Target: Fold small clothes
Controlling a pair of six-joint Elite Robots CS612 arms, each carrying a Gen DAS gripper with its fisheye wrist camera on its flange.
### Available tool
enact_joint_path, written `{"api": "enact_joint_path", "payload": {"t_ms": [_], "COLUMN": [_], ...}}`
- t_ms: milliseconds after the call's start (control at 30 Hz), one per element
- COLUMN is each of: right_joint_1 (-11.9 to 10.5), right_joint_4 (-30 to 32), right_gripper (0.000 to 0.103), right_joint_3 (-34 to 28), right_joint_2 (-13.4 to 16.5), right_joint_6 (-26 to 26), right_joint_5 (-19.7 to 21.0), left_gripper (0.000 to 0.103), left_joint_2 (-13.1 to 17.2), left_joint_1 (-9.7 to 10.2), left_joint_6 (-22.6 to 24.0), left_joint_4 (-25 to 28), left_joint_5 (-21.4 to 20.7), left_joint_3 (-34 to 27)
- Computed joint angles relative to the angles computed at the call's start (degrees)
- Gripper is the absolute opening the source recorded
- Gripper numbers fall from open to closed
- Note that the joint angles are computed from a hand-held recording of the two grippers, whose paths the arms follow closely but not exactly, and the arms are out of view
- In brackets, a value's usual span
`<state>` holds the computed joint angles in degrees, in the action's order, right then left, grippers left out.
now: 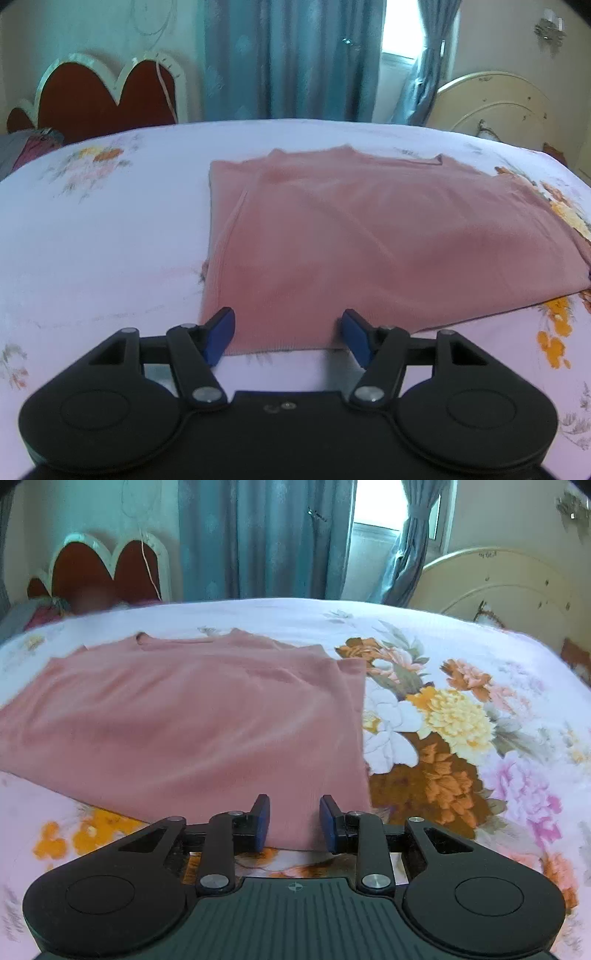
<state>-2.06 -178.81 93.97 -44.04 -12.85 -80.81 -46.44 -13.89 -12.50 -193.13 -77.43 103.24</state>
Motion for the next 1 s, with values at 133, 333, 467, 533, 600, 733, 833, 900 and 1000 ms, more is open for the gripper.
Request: {"api": "enact_joint_path", "payload": {"t_ms": [133,333,467,533,600,733,833,900,1000], "right_joint_1": [-0.53,-0.58,-1.20,-1.26,-1.50,-1.92,-1.81,-1.00,0.37], "right_joint_4": [-3.07,-1.56,-6.85,-11.07,-13.40,-11.08,-7.84,-5.60,-2.25], "right_gripper": [0.029,0.029,0.029,0.057,0.061,0.002,0.002,0.002,0.002], "right_joint_3": [1.36,1.09,2.51,3.20,3.40,2.34,0.24,-1.98,-5.63], "right_joint_2": [-0.65,-0.35,-0.95,-1.05,-1.17,-1.61,-0.95,0.05,1.89], "right_joint_6": [0.79,2.67,7.88,9.68,10.90,12.71,16.48,17.68,19.00], "right_joint_5": [1.27,1.55,2.73,2.45,4.13,11.54,17.24,18.67,20.21], "left_gripper": [0.064,0.064,0.084,0.080,0.065,0.061,0.061,0.061,0.057], "left_joint_2": [-0.51,-1.01,-2.38,-2.45,-1.53,2.12,4.45,5.54,7.10], "left_joint_1": [-0.42,0.01,-0.07,0.69,1.80,2.36,2.23,2.14,2.40], "left_joint_6": [0.12,-2.24,-9.50,-17.03,-25.62,-40.47,-44.41,-43.85,-45.14], "left_joint_4": [-0.44,1.27,-2.43,-4.89,-7.93,-17.06,-19.43,-19.05,-19.09], "left_joint_5": [1.33,0.34,1.16,-1.80,-6.38,-7.00,-5.42,-4.12,-2.74], "left_joint_3": [0.38,0.45,2.96,4.22,4.78,3.69,0.99,-1.01,-3.69]}}
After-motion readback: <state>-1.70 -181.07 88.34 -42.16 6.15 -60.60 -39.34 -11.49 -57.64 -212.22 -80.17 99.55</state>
